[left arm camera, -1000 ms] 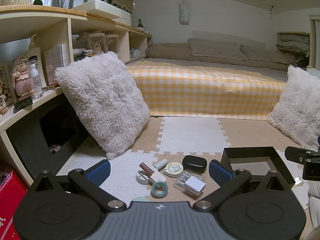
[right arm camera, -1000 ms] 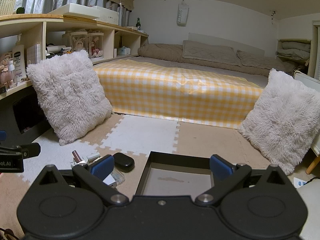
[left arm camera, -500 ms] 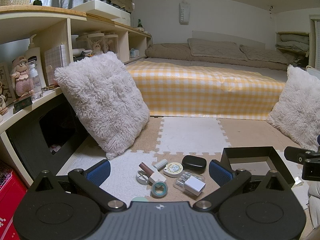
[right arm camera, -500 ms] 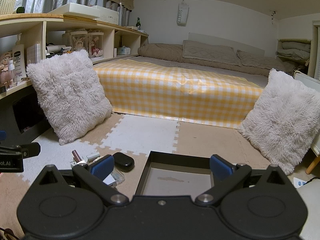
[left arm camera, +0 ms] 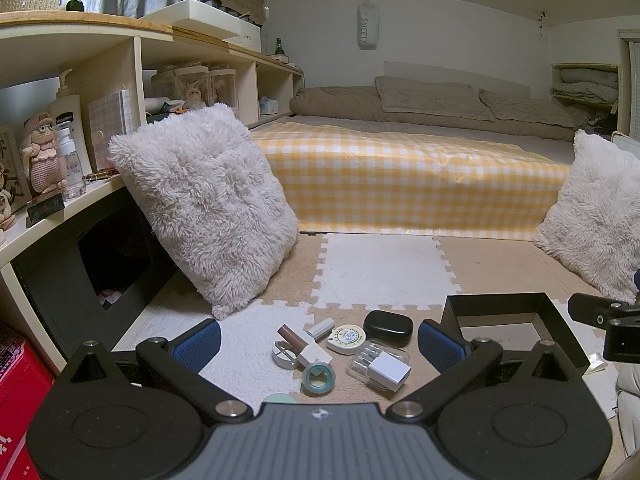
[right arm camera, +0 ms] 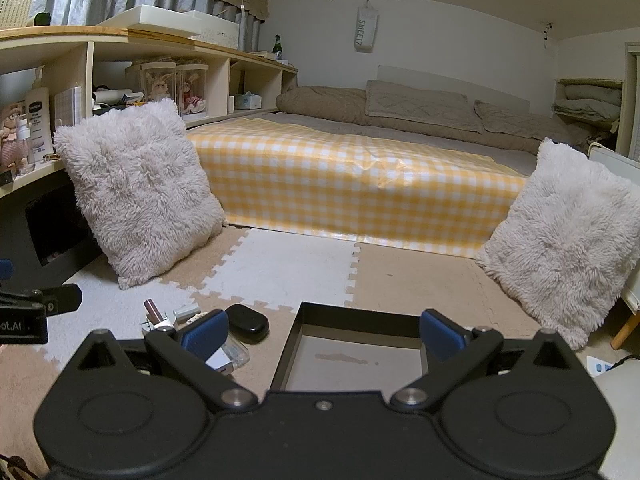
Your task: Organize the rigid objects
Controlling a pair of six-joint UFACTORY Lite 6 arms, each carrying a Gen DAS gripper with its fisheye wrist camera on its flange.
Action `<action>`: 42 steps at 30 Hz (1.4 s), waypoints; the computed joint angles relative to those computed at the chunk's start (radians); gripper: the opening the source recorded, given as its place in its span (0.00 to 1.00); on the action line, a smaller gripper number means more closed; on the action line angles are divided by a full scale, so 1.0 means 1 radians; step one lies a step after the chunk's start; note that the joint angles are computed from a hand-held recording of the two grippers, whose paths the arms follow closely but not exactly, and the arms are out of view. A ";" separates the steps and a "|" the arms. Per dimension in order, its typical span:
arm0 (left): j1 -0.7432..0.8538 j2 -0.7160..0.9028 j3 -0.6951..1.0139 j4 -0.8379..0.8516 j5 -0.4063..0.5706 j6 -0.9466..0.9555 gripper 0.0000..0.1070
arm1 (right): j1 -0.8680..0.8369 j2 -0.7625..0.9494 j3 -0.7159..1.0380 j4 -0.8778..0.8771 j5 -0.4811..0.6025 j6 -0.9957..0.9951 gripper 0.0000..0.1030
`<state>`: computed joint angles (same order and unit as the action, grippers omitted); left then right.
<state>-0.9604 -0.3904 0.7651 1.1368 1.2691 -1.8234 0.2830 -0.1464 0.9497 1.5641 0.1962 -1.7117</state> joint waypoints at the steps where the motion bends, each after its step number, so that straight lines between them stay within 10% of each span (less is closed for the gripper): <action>1: -0.001 0.000 0.000 0.000 0.001 0.000 0.96 | 0.000 0.000 0.000 0.000 0.000 0.000 1.00; 22: 0.252 -0.005 0.034 0.123 -0.173 0.047 0.96 | -0.088 0.207 0.240 0.055 0.029 -0.032 1.00; 37: 0.756 0.096 0.047 -0.063 -0.685 0.464 0.96 | -0.170 0.808 0.928 -0.989 0.128 1.023 1.00; 42: 0.865 0.181 0.068 -0.275 -0.798 0.693 0.96 | -0.176 1.034 1.227 -1.340 0.351 1.298 0.95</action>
<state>-0.0959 -0.2095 0.8332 0.8621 0.4706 -1.1305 0.1067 0.8881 2.1766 0.2237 0.5468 -0.4136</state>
